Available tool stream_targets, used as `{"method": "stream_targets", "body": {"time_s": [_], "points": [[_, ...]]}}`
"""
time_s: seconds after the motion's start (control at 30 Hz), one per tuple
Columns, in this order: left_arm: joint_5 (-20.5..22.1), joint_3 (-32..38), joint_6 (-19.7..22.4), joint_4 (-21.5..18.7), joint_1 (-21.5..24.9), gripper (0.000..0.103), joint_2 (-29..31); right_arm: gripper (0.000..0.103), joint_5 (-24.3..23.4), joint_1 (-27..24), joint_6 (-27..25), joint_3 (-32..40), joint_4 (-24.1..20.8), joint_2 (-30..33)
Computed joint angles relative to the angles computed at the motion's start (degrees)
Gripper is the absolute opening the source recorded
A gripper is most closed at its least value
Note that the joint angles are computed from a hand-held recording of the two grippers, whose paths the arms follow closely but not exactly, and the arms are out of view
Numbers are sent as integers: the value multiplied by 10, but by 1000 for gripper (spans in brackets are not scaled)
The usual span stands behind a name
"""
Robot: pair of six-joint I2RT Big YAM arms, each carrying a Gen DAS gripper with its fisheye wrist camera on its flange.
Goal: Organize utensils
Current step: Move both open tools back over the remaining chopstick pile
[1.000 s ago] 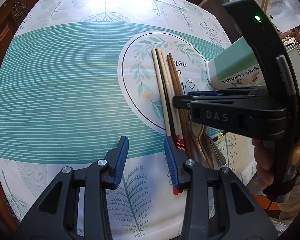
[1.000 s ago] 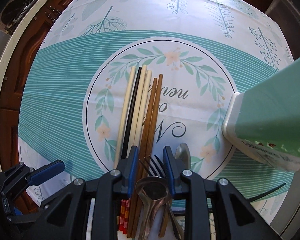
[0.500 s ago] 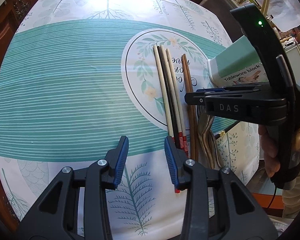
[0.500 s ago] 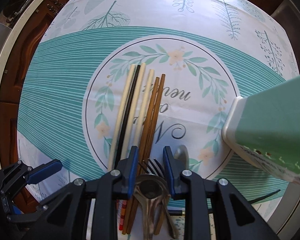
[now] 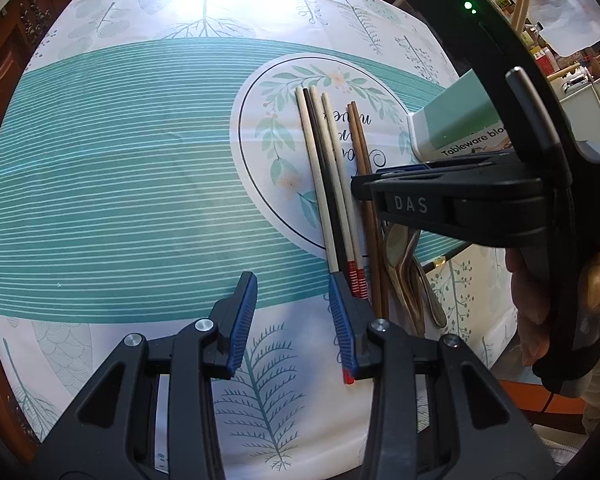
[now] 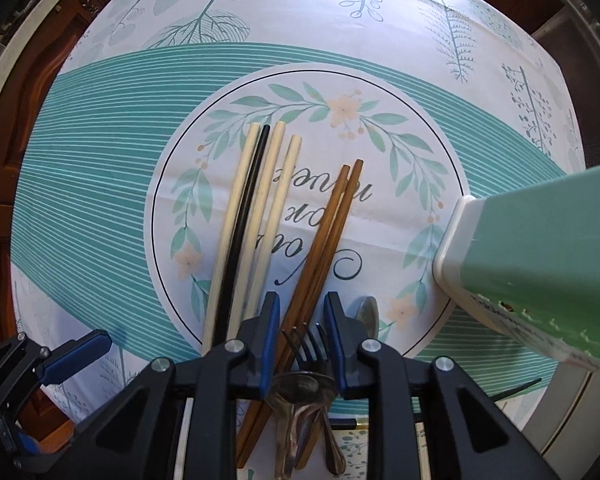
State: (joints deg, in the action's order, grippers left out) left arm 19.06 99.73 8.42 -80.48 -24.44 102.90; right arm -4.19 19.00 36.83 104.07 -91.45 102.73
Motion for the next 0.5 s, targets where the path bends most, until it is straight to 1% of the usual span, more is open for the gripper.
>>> {"method": "stream_targets", "body": {"time_s": [0.13, 0.2, 0.33, 0.37, 0.47, 0.5], "points": [[1, -4, -1, 1, -1, 34, -3, 18, 0, 3, 14, 8, 0, 5], [-2, -6, 1, 3, -1, 34, -6, 17, -4, 2, 15, -1, 11, -2], [-11, -9, 6, 8, 1, 34, -11, 16, -41, -17, 36, -50, 60, -37], [-14, -11, 7, 10, 1, 34, -13, 16, -42, -18, 40, -62, 73, -47], [-20, -14, 8, 15, 0, 34, -16, 16, -10, -7, 39, -93, 109, -80], [-21, -14, 7, 14, -1, 34, -16, 16, 0, -2, 41, -108, 130, -96]]}}
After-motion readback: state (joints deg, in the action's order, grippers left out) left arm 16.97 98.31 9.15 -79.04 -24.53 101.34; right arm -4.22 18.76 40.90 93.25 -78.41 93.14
